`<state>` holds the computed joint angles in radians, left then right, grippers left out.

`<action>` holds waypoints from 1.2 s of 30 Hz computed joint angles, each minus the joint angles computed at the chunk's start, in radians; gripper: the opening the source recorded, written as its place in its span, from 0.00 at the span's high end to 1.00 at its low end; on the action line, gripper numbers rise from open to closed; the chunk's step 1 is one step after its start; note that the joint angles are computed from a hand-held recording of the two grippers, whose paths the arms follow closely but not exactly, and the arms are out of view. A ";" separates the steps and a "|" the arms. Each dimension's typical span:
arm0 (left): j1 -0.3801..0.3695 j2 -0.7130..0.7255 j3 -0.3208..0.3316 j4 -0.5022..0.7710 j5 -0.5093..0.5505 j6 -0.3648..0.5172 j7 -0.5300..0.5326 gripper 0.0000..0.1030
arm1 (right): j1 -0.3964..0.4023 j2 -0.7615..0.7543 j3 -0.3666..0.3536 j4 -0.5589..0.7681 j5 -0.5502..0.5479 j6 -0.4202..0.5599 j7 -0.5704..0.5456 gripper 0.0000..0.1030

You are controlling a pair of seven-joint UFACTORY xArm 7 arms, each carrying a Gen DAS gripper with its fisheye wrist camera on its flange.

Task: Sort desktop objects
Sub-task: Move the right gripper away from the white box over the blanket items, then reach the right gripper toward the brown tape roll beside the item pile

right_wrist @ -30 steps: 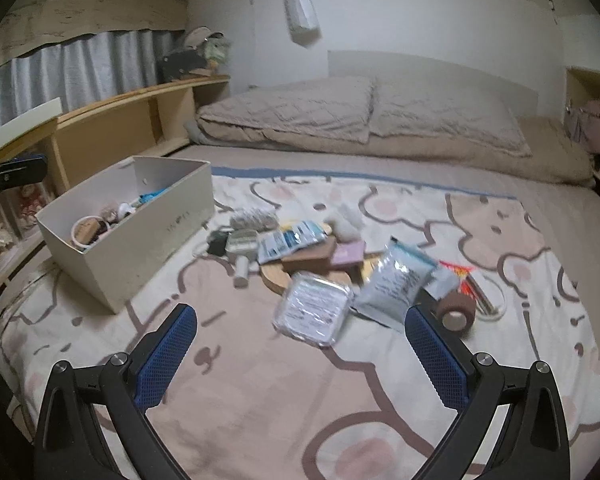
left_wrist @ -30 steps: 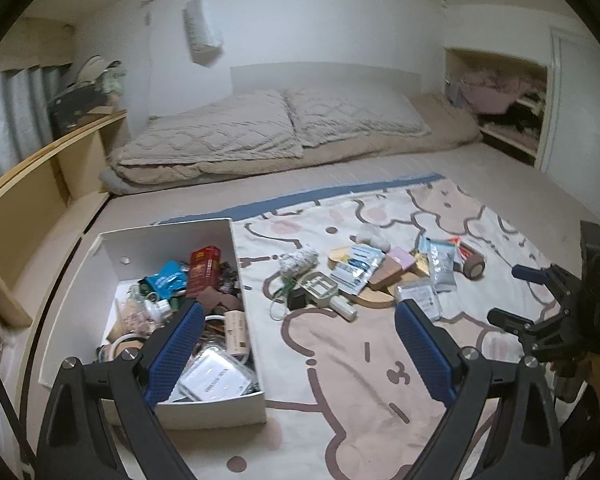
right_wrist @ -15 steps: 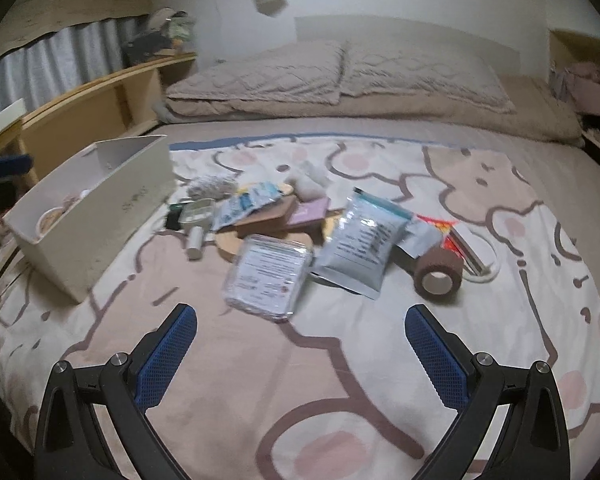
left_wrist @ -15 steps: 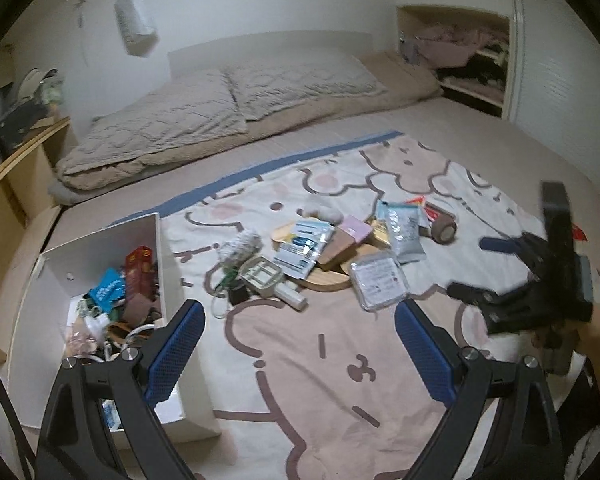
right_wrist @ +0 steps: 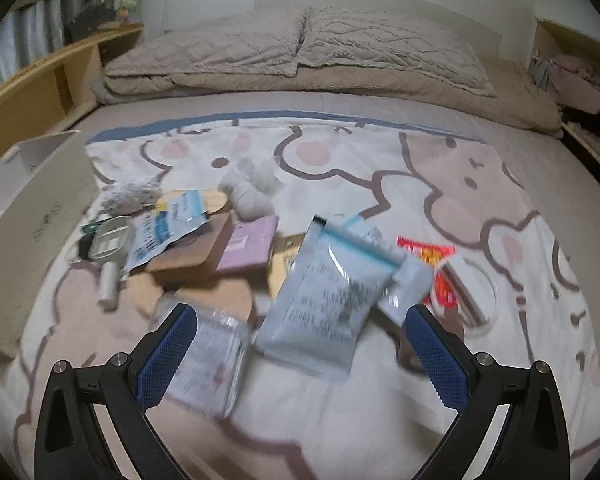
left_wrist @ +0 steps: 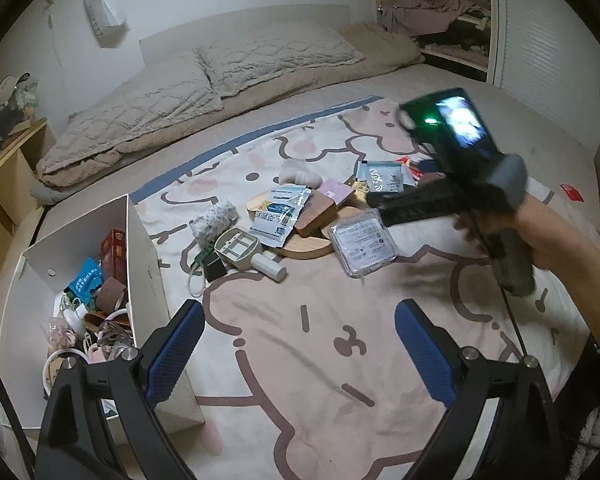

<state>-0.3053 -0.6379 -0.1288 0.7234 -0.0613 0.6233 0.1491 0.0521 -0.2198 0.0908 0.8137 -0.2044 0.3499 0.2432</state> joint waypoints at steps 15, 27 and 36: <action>-0.007 -0.002 0.020 -0.005 -0.014 -0.017 0.023 0.06 | 0.022 0.167 -0.028 0.169 -0.095 0.206 0.073 0.00; -0.025 -0.009 0.036 -0.010 -0.061 0.016 0.043 0.06 | 0.034 0.040 -0.009 0.036 -0.061 0.208 -0.030 0.00; -0.029 -0.025 0.030 -0.024 -0.074 0.036 0.046 0.06 | 0.015 0.031 -0.012 -0.010 -0.049 0.184 -0.024 0.00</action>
<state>-0.3342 -0.6630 -0.0987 0.6995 -0.1355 0.6591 0.1954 0.0666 -0.1888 0.0788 0.8037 -0.2532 0.5342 0.2196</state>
